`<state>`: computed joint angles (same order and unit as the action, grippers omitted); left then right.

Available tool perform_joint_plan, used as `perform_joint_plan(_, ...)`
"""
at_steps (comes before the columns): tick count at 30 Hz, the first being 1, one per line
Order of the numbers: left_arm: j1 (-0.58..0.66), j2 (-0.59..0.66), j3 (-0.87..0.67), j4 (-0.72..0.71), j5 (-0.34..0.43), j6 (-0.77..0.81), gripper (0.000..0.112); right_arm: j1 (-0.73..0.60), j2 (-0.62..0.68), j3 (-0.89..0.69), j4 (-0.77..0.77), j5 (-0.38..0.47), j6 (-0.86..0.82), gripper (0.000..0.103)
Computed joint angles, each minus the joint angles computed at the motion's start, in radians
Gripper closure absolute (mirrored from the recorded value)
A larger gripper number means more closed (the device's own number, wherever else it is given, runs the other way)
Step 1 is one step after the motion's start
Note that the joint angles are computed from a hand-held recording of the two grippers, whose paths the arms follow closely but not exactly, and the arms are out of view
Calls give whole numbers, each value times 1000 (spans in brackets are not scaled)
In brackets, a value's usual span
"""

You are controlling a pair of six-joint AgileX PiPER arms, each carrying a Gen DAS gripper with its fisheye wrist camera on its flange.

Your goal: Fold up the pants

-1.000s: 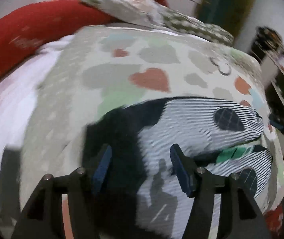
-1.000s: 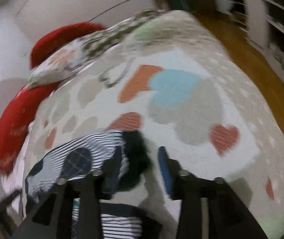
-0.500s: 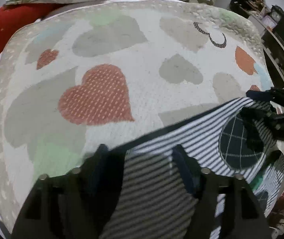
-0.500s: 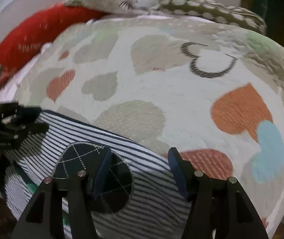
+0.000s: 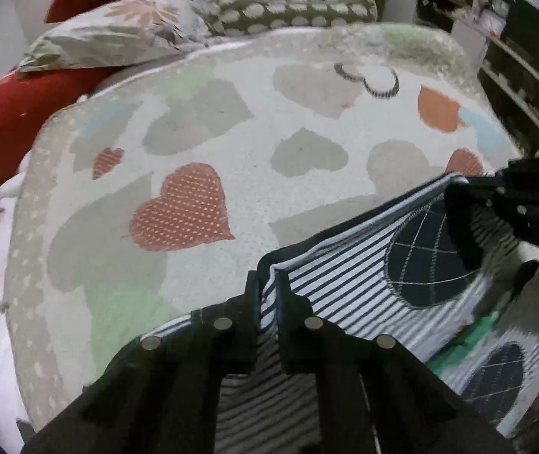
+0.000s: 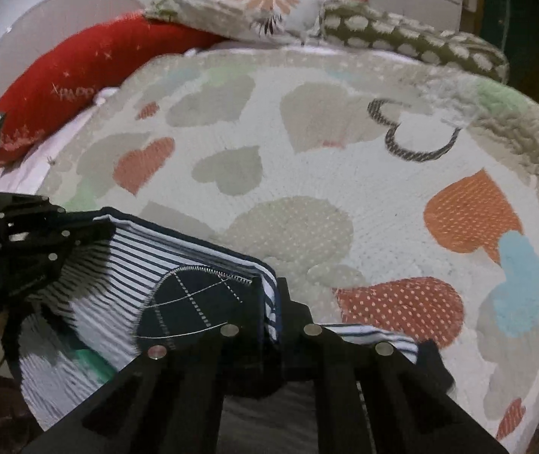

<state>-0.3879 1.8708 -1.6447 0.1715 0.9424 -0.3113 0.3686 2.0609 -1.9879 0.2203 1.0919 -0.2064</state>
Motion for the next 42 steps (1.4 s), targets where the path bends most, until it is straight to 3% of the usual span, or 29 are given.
perform_joint_plan(6, -102, -221, 195, 176, -35, -207, 105, 65, -229, 240, -40, -126, 34, 98)
perform_joint_plan(15, -350, -583, 611, 402, -87, -701, 105, 206, -602, 708, -117, -330, 163, 98)
perform_joint_plan(22, -530, -683, 849, 437, -62, -1035, 99, 274, -777, 1048, -37, -452, 253, 97)
perform_joint_plan(25, -597, -721, 906, 425, -44, -1122, 97, 275, -829, 1147, -9, -479, 291, 92)
perform_joint_plan(31, -740, -840, 941, 461, 115, -1268, 91, 176, -1004, 1234, 23, -433, 340, 66)
perform_joint_plan(33, -763, -891, 957, 470, 147, -1318, 86, 126, -1058, 1238, -10, -410, 388, 52)
perform_joint_plan(35, -764, -923, 967, 472, 153, -1343, 86, 75, -1089, 1225, -14, -394, 397, 48)
perform_joint_plan(39, -773, -945, 974, 476, 168, -1376, 85, 21, -1048, 1168, 33, -399, 359, 39)
perform_joint_plan(42, -772, -943, 977, 471, 171, -1375, 84, 87, -950, 1120, -99, -401, 488, 38)
